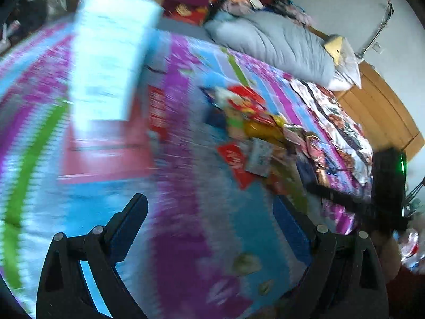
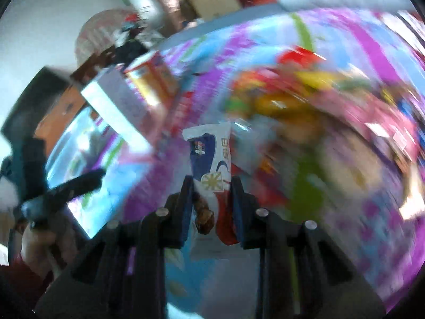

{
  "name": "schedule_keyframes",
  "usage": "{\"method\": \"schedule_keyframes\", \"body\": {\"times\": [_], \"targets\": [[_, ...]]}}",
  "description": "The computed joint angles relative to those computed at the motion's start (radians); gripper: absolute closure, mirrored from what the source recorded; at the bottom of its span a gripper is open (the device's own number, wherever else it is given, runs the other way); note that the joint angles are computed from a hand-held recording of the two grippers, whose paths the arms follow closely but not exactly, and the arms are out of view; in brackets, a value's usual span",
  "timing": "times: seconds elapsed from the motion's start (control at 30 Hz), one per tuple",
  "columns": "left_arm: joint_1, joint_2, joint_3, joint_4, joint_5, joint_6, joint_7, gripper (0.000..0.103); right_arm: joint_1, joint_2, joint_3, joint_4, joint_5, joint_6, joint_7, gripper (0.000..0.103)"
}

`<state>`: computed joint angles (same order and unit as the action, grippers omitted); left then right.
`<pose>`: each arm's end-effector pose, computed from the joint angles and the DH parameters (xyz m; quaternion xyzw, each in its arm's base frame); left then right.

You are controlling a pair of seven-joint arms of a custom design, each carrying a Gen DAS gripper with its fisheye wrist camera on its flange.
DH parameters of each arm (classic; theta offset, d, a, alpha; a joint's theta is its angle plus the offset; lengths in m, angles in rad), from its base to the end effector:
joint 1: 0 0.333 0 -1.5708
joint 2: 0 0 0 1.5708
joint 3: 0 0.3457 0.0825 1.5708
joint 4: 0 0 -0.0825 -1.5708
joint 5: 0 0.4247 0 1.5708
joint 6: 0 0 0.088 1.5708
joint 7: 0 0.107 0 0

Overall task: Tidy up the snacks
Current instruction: 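Grasp the red packet with the left tool while the right tool grasps the white-blue packet, then carry the red packet and white-blue packet in both tools over the bowl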

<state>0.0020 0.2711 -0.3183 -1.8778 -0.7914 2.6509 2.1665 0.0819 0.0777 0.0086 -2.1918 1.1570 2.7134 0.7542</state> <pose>0.6719 -0.1829 0.4299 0.5652 -0.7356 0.3733 0.0001 0.5996 0.0216 0.3861 -0.6303 0.6776 -0.0322 0.3776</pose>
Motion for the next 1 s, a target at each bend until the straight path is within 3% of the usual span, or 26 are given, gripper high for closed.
{"method": "schedule_keyframes", "body": {"times": [0.1,0.27,0.5,0.53,0.57,0.6,0.63,0.77,0.83,1.0], "targets": [[-0.025,0.101,-0.017,0.1,0.018,-0.031,-0.062,0.013,-0.023,-0.027,-0.024,-0.047,-0.007,-0.018,0.02,0.075],[-0.136,0.261,0.04,0.27,0.279,-0.033,-0.335,0.02,-0.043,-0.025,-0.038,-0.052,0.048,-0.04,-0.015,0.075],[-0.202,0.353,0.08,0.376,0.504,-0.002,-0.545,0.021,-0.062,0.017,-0.033,-0.022,0.102,-0.077,-0.074,0.074],[-0.214,0.353,0.092,0.373,0.545,0.008,-0.57,0.029,-0.064,0.02,-0.031,-0.022,0.11,-0.081,-0.081,0.074],[-0.23,0.346,0.112,0.36,0.593,0.021,-0.596,0.05,-0.066,0.02,-0.03,-0.026,0.127,-0.084,-0.093,0.074],[-0.219,0.345,0.099,0.357,0.609,0.021,-0.592,0.069,-0.065,0.021,-0.027,-0.025,0.136,-0.082,-0.096,0.074],[-0.195,0.34,0.072,0.348,0.61,0.01,-0.576,0.076,-0.066,0.018,-0.025,-0.031,0.15,-0.082,-0.105,0.074],[-0.074,0.309,-0.051,0.301,0.566,-0.029,-0.482,0.077,-0.065,0.007,-0.026,-0.044,0.176,-0.087,-0.13,0.074],[-0.033,0.273,-0.084,0.259,0.534,-0.032,-0.419,0.077,-0.061,-0.006,-0.027,-0.051,0.179,-0.082,-0.144,0.074],[0.031,0.134,-0.11,0.12,0.424,0.014,-0.272,0.077,-0.044,-0.039,-0.028,-0.06,0.182,-0.054,-0.183,0.074]]}}
